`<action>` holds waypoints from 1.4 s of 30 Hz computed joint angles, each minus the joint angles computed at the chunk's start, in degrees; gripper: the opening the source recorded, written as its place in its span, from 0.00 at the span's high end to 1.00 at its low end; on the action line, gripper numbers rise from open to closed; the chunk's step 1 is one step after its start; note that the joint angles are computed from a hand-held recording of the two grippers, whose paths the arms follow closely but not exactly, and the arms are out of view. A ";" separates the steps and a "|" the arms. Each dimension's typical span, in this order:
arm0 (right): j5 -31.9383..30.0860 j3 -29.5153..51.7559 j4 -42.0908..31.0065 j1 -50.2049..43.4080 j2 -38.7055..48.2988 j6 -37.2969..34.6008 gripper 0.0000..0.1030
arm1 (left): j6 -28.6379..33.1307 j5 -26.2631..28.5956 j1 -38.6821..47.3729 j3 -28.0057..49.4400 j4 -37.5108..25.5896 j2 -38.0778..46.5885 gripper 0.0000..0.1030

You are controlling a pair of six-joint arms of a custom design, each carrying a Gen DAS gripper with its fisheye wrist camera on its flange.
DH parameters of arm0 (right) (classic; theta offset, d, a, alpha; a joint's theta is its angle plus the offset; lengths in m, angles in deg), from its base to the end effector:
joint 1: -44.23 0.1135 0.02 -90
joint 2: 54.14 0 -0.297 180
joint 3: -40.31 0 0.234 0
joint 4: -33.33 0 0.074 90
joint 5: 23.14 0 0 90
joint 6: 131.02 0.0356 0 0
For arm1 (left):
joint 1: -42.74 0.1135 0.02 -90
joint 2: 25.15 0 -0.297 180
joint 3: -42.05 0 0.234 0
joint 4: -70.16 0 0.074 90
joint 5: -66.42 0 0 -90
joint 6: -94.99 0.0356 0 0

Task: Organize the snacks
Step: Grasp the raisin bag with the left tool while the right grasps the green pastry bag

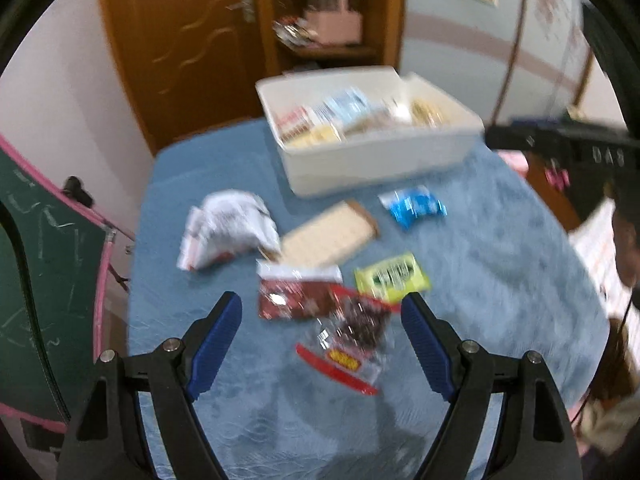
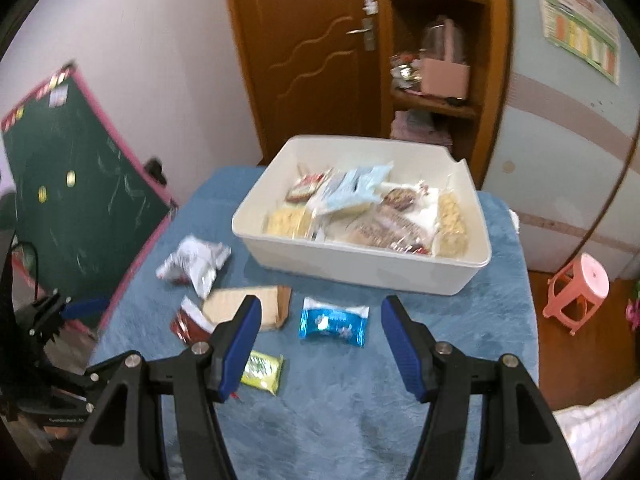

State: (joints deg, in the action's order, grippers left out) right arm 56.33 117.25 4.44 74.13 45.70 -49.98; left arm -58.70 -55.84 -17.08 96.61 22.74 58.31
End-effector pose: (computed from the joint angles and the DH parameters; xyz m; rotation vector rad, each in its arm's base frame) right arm 0.3034 0.1820 0.2294 -0.9039 2.3234 0.3826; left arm 0.1248 -0.1769 0.1943 -0.1735 2.5310 0.0791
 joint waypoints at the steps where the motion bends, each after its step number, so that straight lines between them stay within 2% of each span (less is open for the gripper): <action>1: 0.13 -0.50 0.41 0.53 0.81 -1.33 0.39 | 0.78 0.84 -0.04 -0.67 1.86 1.06 0.22; 8: -0.85 -2.43 1.93 3.76 5.58 -12.22 0.39 | 7.50 8.44 3.13 -6.76 19.63 8.73 0.22; 13: -0.86 -2.22 2.88 5.05 9.98 -19.10 0.39 | 12.20 11.73 6.46 -8.70 28.18 13.60 0.22; 20: -3.01 3.98 -2.47 3.51 17.95 -24.72 0.39 | 15.91 13.38 10.12 -8.16 32.92 20.19 0.22; 26: -5.05 6.03 -4.68 3.58 21.20 -28.71 0.39 | 17.30 14.27 12.70 -8.91 36.59 22.93 0.22; 35: -7.38 10.19 -8.57 5.32 25.16 -33.22 0.39 | 21.12 16.02 16.87 -10.77 41.42 23.68 0.23; 40: -7.93 11.48 -9.04 6.34 26.75 -34.11 0.39 | 21.51 17.01 17.86 -11.29 41.34 22.07 0.23; 42: -7.07 10.10 -6.42 7.11 26.61 -34.34 0.39 | 22.14 16.90 18.22 -11.54 41.63 22.18 0.23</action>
